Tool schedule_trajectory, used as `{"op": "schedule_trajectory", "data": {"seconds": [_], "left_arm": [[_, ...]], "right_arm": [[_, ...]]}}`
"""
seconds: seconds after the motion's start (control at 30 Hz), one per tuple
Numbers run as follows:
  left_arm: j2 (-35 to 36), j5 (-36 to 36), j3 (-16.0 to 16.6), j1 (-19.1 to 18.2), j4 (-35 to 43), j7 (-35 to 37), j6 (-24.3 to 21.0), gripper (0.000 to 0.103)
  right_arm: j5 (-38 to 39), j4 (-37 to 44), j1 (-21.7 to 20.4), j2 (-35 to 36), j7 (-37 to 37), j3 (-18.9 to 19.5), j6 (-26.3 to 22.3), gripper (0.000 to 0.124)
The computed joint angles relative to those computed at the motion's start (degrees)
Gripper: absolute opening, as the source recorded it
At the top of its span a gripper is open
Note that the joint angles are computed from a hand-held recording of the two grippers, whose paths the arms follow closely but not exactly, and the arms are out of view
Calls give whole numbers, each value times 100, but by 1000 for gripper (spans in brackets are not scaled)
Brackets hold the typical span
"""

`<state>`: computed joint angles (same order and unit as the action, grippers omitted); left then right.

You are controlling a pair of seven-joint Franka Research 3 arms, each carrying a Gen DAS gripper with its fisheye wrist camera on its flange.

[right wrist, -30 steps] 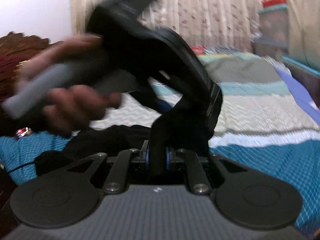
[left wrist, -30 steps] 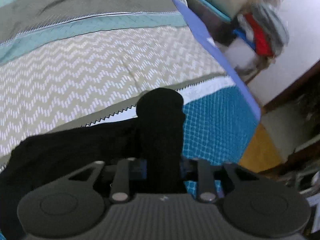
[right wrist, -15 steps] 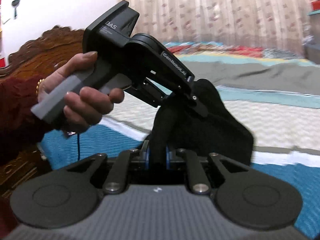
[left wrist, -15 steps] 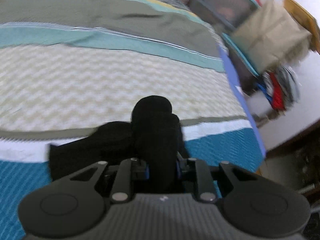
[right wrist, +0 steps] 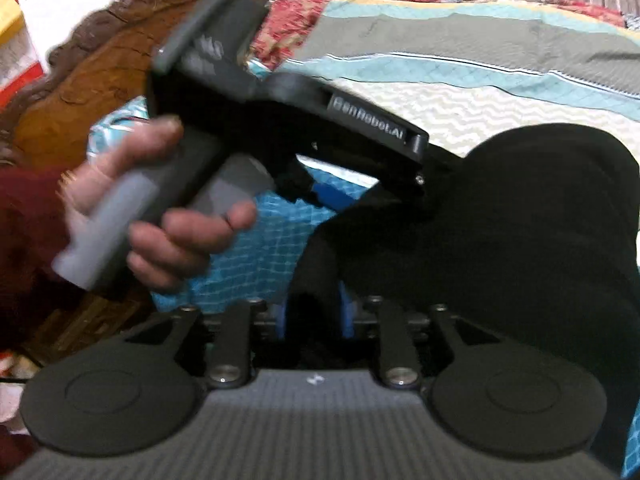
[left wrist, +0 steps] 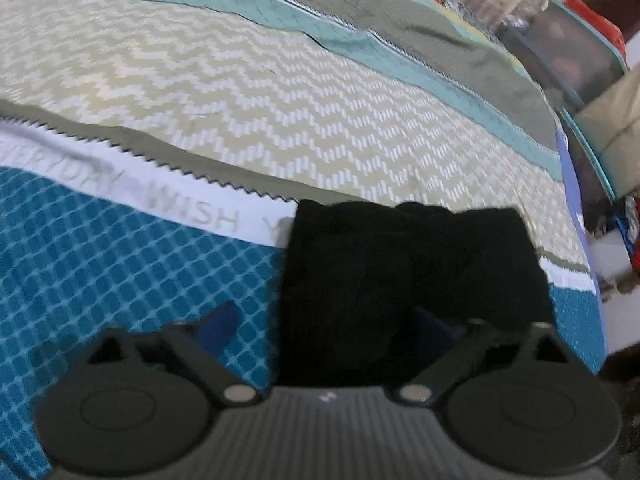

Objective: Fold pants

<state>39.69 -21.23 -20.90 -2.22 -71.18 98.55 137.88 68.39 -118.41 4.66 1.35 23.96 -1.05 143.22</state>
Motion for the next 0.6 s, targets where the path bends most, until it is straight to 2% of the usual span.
{"op": "schedule_trajectory", "data": {"seconds": [0.07, 0.1, 0.2, 0.27, 0.33, 0.37, 0.47, 0.6], "left_arm": [[-211, -284, -165, 216, -350, 229, 181, 98], [-346, -379, -195, 282, -541, 311, 265, 101], [-647, -779, -361, 512, -993, 728, 294, 103], [-637, -1016, -405, 582, -974, 915, -20, 103], [-526, -1165, -364, 544, -819, 901, -364, 103], [-426, -1190, -319, 493, -688, 846, -517, 103], [-141, -1249, -221, 378, -366, 609, -833, 103], [-232, -1780, -388, 564, -732, 910, -607, 103]], "right_arm": [[483, -122, -213, -293, -263, -199, -629, 56], [686, -218, -284, -446, -386, -290, -735, 58], [1239, -558, -473, -854, -446, -558, -534, 64], [1440, -725, -580, -958, -123, -671, -170, 71], [1422, -740, -693, -857, 621, -757, 111, 80], [1450, -683, -760, -745, 986, -826, 36, 87], [1567, -510, -987, -357, 1771, -943, -547, 90], [1248, -90, -1196, 212, 2527, -784, -1075, 90]]}}
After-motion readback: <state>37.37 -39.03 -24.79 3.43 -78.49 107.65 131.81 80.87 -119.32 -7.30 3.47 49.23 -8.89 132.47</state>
